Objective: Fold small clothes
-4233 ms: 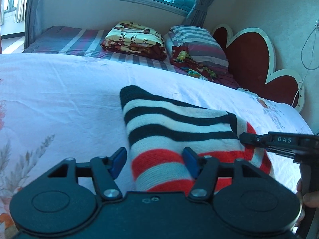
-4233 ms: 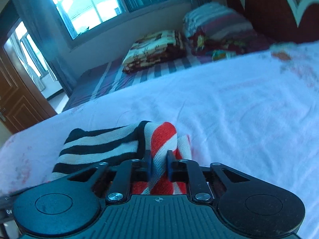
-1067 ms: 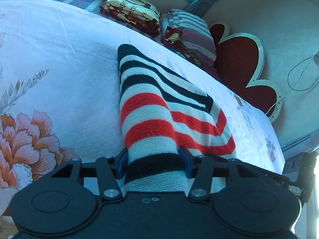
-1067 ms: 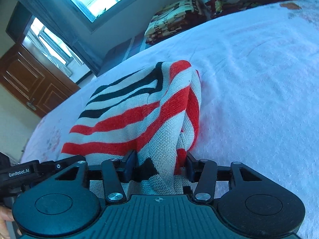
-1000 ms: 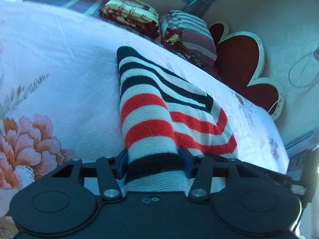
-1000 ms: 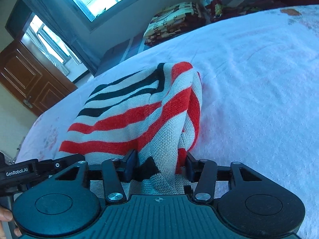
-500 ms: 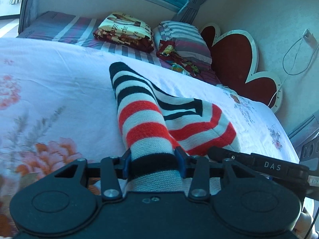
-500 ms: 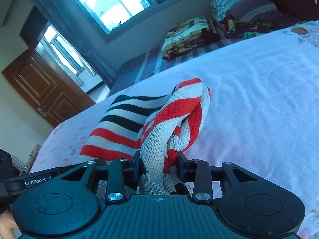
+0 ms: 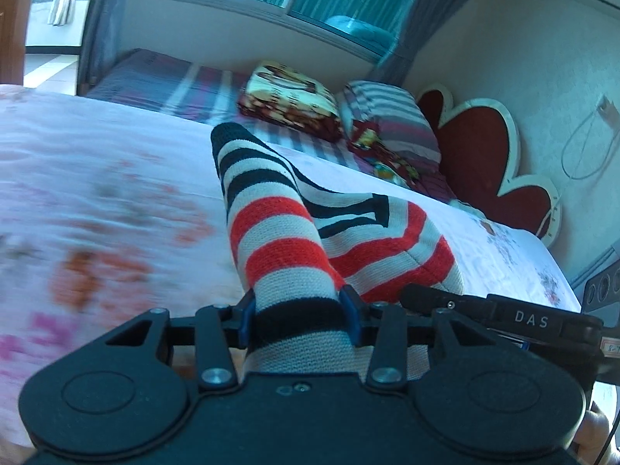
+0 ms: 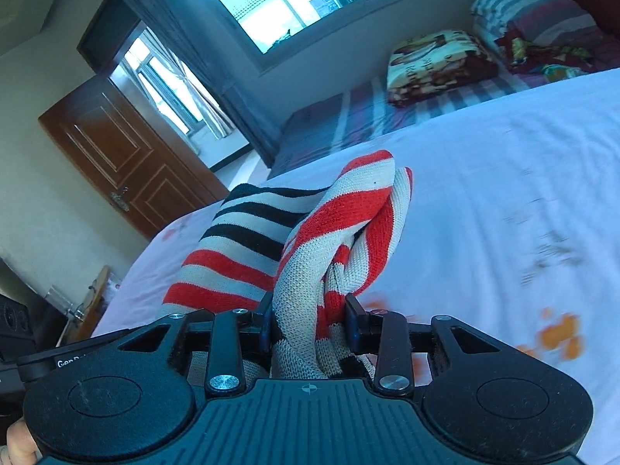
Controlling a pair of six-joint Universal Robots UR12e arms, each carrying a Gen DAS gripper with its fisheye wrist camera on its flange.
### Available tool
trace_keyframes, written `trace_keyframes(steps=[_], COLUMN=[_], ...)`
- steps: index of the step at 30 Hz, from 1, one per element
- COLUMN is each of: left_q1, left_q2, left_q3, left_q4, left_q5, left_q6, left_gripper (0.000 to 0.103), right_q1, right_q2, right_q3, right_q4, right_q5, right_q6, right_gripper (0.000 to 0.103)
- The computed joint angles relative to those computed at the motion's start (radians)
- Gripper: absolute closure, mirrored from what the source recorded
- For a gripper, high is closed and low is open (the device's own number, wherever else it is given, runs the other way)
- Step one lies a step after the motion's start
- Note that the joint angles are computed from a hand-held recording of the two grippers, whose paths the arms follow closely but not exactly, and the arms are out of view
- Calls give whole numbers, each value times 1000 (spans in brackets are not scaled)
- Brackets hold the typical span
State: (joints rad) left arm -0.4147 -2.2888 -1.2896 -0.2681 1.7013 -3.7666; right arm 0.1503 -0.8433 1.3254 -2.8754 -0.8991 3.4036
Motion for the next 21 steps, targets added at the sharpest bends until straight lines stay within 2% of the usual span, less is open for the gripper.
trace_keyframes(steps=[7,12,16,21], left_q1=[91,148,185,199], left_q2=[109,140,150,145], left_q3=[-192,-270,-333,-378], left_q4=[79,126,162,230], left_q5=[-19,-39,-53,-68], left_q6=[45,56,60,62], left_gripper=[61,61,61,56], right_q1=[128,187,209,194], right_q2=[81,148,173,167], right_q3=[-110,-201,-222,-197], right_q4=[-25,1,31,73], right_q5=[-53,-73,-124,-160], right_q6=[87,120,111,93], right_gripper=[68,68,68,66])
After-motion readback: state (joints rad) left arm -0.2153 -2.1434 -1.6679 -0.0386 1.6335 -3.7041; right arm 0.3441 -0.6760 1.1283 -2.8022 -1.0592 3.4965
